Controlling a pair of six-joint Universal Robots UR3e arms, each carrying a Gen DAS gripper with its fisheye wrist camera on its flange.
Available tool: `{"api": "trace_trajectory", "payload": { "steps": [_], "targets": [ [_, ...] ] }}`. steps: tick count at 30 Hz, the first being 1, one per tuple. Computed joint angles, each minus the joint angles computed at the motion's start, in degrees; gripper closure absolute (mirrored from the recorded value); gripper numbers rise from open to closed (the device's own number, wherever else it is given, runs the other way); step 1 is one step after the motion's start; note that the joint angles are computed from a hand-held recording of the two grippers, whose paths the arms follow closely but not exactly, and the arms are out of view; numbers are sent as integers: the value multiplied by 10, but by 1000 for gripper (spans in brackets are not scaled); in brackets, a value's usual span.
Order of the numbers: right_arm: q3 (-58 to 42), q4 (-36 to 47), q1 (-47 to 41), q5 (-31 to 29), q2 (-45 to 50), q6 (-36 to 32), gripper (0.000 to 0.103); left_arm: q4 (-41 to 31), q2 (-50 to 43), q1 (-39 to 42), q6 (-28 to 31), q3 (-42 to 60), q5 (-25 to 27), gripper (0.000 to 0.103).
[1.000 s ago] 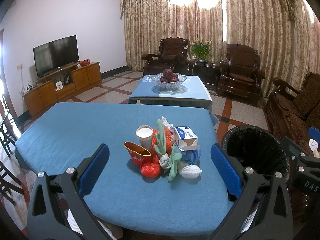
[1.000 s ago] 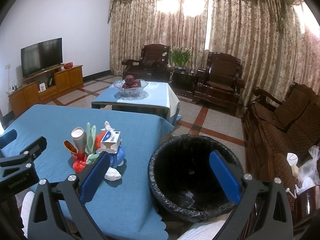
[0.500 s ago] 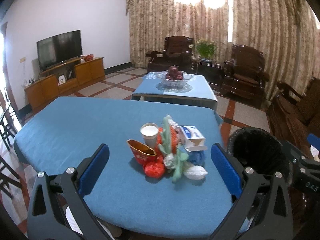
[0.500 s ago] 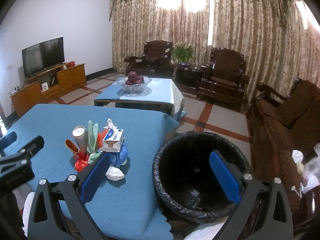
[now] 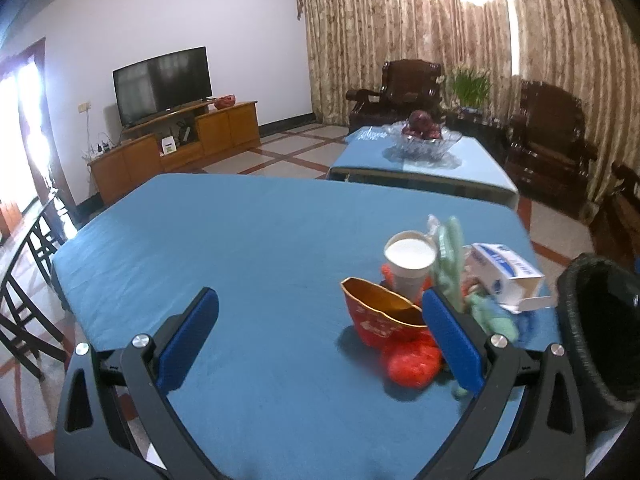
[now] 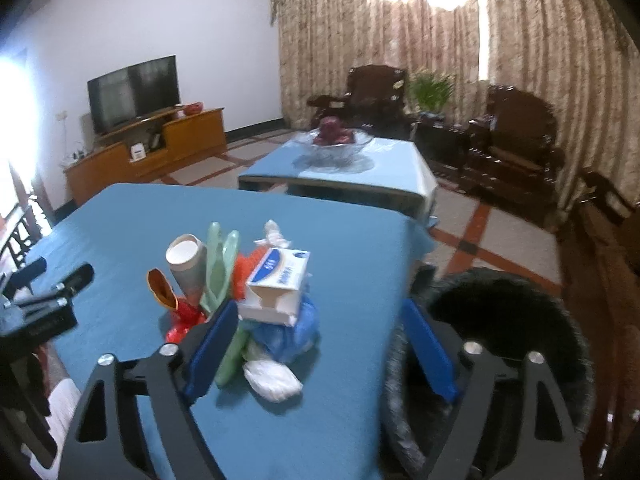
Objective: Collect trash
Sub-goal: 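Grasp the white tissue box with the right gripper while the left gripper approaches the red-gold bag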
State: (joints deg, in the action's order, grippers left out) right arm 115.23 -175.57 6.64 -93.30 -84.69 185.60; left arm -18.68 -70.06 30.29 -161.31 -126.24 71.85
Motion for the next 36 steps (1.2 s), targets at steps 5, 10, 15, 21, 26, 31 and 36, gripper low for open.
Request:
{"api": "trace_trajectory", "payload": {
  "steps": [5,10,15,21,26,31,36],
  "targets": [
    [-105,12,20,-4,114,5,22,66,-82,-24,-12,26,25,5],
    [-187,35,41,-22,196,12,22,100,-123,-29,-10,37,36,5],
    [-237,54,46,-33,246,8,23,100,-164,-40,-18,64,41,5],
    [-248,70,31,6,263,5,39,100,-197,-48,-21,79,28,5],
    [-234,66,10,51,256,-5,47,98,-212,-59,-23,87,29,5],
    [-186,34,-2,51,218,-5,47,94,-224,-82,-30,92,32,5],
    [-143,17,-12,47,186,-10,47,95,-263,-132,-53,119,70,5]
  ]
}}
